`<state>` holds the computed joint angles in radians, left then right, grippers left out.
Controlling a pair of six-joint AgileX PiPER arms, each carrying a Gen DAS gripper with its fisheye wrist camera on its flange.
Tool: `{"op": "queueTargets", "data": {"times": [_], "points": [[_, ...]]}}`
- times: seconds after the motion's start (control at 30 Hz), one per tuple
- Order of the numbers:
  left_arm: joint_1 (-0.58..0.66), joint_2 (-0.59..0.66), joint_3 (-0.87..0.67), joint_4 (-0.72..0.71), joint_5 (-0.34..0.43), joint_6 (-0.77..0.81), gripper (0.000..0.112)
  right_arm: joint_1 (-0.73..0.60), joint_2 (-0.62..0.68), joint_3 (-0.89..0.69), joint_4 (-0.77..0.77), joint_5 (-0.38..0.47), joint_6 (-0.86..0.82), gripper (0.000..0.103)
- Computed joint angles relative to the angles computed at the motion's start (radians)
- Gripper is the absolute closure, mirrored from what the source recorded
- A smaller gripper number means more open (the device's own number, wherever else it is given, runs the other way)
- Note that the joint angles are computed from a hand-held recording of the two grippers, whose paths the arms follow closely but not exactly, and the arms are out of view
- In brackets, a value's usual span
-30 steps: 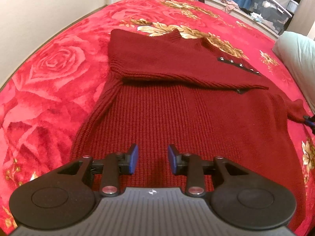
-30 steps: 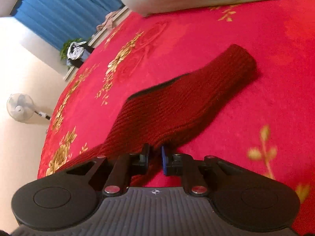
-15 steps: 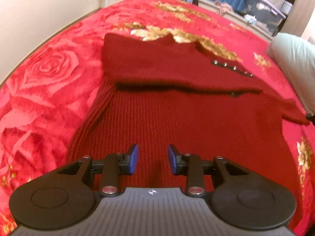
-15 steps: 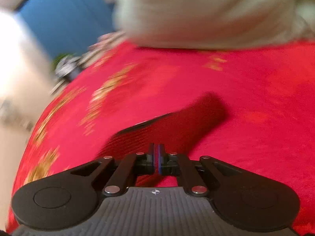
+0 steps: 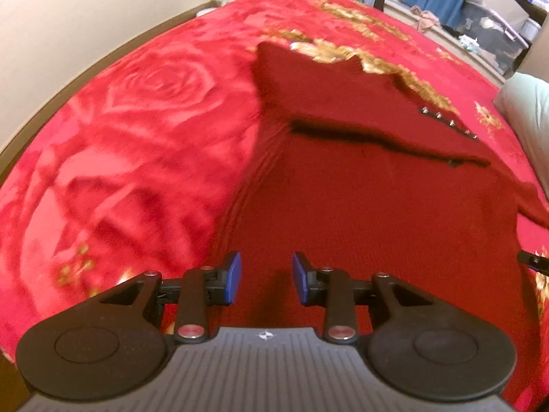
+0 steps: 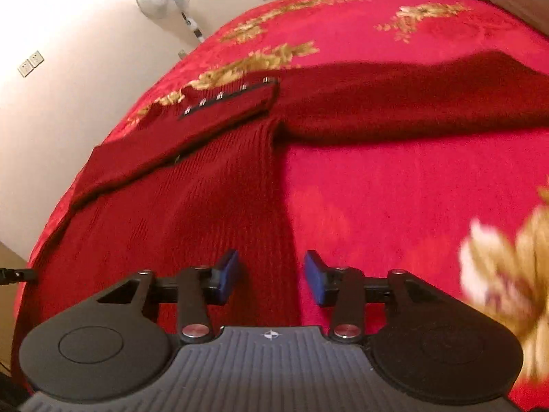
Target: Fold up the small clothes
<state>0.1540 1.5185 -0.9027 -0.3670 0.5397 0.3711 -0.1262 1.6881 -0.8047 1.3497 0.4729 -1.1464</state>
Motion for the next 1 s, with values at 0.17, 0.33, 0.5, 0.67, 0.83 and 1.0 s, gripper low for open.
{"op": "queueTargets", "data": {"times": [0.17, 0.33, 0.5, 0.67, 0.83, 1.0], "points": [[0.090, -0.042, 0.067, -0.020, 0.037, 0.099, 0.076, 0.044, -0.254, 0.174, -0.325, -0.004, 0.320, 0.061], [0.175, -0.105, 0.148, -0.061, 0.115, 0.197, 0.075, 0.151, -0.492, 0.296, -0.726, 0.003, 0.780, 0.070], [0.191, -0.171, 0.222, -0.099, 0.146, 0.294, 0.101, 0.126, -0.611, 0.319, -0.770, 0.062, 0.899, 0.090], [0.455, -0.357, 0.267, -0.471, 0.442, 0.731, 0.103, -0.189, -0.802, 0.223, -0.649, 0.347, 0.768, 0.099], [0.620, -0.444, 0.298, -0.471, 0.679, 0.813, 0.102, -0.446, -0.884, 0.122, -0.643, 0.562, 0.681, 0.099], [0.381, -0.486, 0.344, -0.328, 0.416, 0.651, 0.094, -0.175, -0.820, 0.119, -0.996, 0.413, 1.015, 0.096]]}}
